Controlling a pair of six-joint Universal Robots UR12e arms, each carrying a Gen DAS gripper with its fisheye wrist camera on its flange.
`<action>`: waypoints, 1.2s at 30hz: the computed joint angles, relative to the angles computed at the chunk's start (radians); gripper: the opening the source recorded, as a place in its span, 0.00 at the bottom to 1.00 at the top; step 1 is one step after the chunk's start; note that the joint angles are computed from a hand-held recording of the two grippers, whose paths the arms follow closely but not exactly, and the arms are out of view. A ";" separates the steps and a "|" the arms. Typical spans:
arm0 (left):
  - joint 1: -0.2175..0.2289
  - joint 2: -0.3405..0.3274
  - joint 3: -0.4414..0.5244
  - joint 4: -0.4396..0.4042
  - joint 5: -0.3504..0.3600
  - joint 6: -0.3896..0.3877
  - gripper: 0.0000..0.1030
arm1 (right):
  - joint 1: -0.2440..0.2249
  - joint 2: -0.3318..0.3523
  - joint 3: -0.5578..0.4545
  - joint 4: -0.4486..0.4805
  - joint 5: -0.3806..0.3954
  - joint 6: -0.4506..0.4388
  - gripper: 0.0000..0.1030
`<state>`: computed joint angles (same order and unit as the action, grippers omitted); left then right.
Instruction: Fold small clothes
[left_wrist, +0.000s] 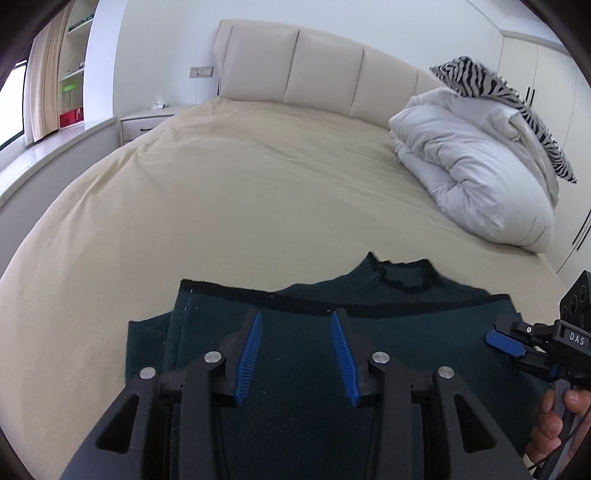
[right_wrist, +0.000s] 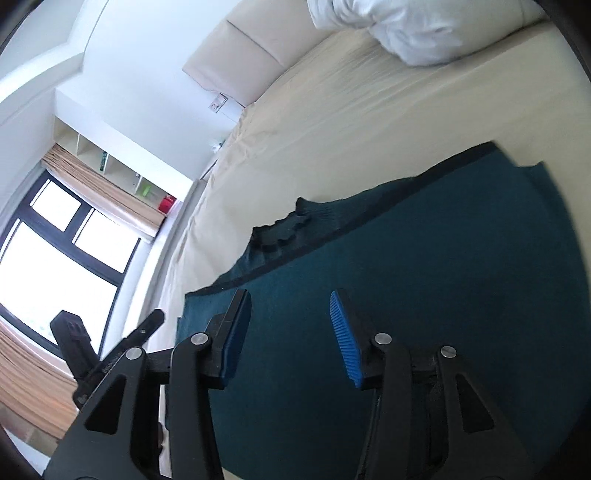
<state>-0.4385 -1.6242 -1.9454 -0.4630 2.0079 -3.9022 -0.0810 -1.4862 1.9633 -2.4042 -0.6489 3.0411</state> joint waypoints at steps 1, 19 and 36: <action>0.008 -0.003 -0.006 -0.015 -0.008 -0.005 0.40 | 0.012 0.022 -0.010 -0.008 -0.010 0.021 0.43; 0.014 0.119 -0.147 0.086 0.004 -0.167 0.38 | -0.189 0.055 0.091 -0.555 -0.097 0.476 0.14; -0.032 0.169 -0.213 0.103 -0.045 -0.216 0.29 | -0.097 -0.028 0.154 -0.124 0.128 0.015 0.26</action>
<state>-0.4700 -1.4552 -2.1588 -0.3597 1.9631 -4.1179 -0.1780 -1.5144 2.1171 -2.5283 -0.5213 3.0557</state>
